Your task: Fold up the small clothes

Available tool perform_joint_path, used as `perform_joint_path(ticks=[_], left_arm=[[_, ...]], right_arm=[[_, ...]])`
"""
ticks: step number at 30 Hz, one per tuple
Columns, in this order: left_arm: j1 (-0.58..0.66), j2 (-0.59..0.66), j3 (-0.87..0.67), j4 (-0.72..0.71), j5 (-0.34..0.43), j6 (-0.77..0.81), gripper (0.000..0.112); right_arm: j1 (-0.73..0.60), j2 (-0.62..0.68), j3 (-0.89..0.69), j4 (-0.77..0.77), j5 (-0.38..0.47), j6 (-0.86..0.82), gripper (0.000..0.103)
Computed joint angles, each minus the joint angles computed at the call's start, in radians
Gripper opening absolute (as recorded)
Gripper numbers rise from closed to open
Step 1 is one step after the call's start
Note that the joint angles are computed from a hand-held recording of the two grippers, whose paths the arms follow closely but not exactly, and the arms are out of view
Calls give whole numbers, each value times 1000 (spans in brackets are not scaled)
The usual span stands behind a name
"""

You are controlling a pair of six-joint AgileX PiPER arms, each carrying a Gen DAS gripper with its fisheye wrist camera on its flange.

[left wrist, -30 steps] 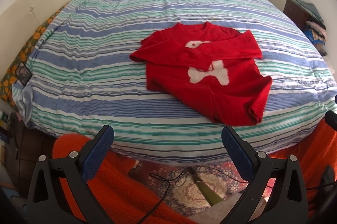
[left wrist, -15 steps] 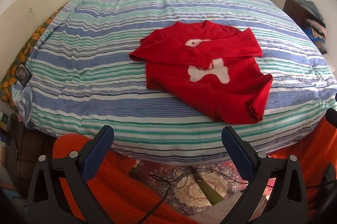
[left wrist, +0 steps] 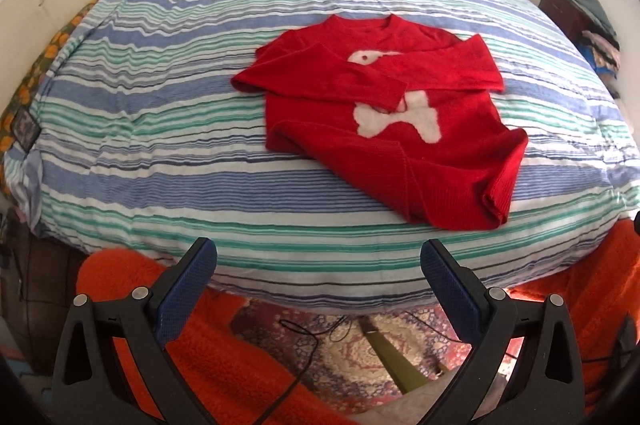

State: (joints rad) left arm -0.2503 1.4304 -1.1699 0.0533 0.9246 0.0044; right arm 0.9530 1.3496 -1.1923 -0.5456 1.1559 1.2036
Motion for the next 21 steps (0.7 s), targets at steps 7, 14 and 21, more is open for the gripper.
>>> perform_joint_path(ticks=[7, 14, 21], left_arm=[[-96, 323, -296, 28, 43, -45, 101], [-203, 655, -434, 285, 77, -251, 21], [103, 284, -47, -107, -58, 48, 8]], right_arm=[[-22, 1, 31, 1, -29, -8, 103], [-68, 0, 66, 13, -74, -5, 103], [-115, -17, 107, 31, -77, -57, 103]])
